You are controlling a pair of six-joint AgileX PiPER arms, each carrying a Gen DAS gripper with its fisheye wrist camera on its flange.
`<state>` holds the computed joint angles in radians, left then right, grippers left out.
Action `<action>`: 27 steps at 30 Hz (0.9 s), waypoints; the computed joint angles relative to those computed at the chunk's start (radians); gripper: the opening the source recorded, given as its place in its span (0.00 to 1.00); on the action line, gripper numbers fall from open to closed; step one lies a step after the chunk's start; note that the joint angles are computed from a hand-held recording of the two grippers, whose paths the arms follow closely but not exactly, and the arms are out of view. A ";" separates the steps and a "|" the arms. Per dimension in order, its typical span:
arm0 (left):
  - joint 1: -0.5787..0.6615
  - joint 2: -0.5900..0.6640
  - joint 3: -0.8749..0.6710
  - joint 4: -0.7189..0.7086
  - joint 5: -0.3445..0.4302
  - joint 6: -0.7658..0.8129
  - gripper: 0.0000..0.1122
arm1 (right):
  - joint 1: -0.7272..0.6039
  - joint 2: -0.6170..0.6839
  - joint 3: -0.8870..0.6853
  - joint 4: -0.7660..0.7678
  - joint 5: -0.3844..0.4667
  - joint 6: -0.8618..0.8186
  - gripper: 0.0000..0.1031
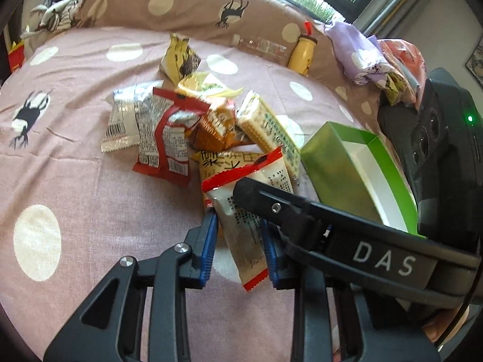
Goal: Organize snacks
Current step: 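Carry the white-and-red bag over the green box with the right gripper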
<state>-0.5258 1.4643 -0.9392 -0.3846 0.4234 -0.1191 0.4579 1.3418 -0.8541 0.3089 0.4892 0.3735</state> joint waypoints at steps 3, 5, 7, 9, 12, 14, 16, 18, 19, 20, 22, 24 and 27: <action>-0.008 -0.029 0.004 0.019 -0.013 -0.015 0.25 | 0.028 -0.043 0.006 -0.078 -0.013 0.089 0.60; -0.015 -0.046 -0.004 0.040 -0.018 -0.034 0.25 | 0.054 -0.074 0.003 -0.167 -0.016 0.184 0.60; -0.028 -0.069 -0.005 0.085 -0.032 -0.067 0.24 | 0.079 -0.110 0.005 -0.257 -0.021 0.277 0.60; -0.048 -0.088 -0.009 0.154 -0.043 -0.123 0.24 | 0.097 -0.142 0.010 -0.319 -0.024 0.342 0.60; -0.075 -0.108 -0.018 0.211 -0.058 -0.155 0.24 | 0.120 -0.195 0.014 -0.426 -0.018 0.449 0.60; -0.090 -0.110 -0.034 0.232 -0.063 -0.161 0.24 | 0.140 -0.229 0.016 -0.515 -0.001 0.538 0.60; -0.106 -0.115 -0.046 0.254 -0.069 -0.172 0.24 | 0.145 -0.261 0.015 -0.566 0.019 0.582 0.60; -0.129 -0.113 -0.066 0.296 -0.070 -0.200 0.24 | 0.145 -0.285 0.012 -0.602 0.036 0.610 0.60; -0.136 -0.111 -0.079 0.306 -0.064 -0.204 0.24 | 0.140 -0.305 0.016 -0.614 0.045 0.621 0.60; -0.150 -0.105 -0.093 0.330 -0.060 -0.222 0.24 | 0.134 -0.311 0.014 -0.616 0.050 0.624 0.60; -0.175 -0.090 -0.119 0.362 -0.064 -0.235 0.24 | 0.116 -0.344 0.023 -0.626 0.063 0.634 0.60; -0.196 -0.074 -0.141 0.357 -0.069 -0.221 0.24 | 0.095 -0.369 0.028 -0.634 0.078 0.641 0.60; -0.225 -0.035 -0.187 0.327 -0.070 -0.176 0.23 | 0.051 -0.419 0.047 -0.633 0.098 0.641 0.60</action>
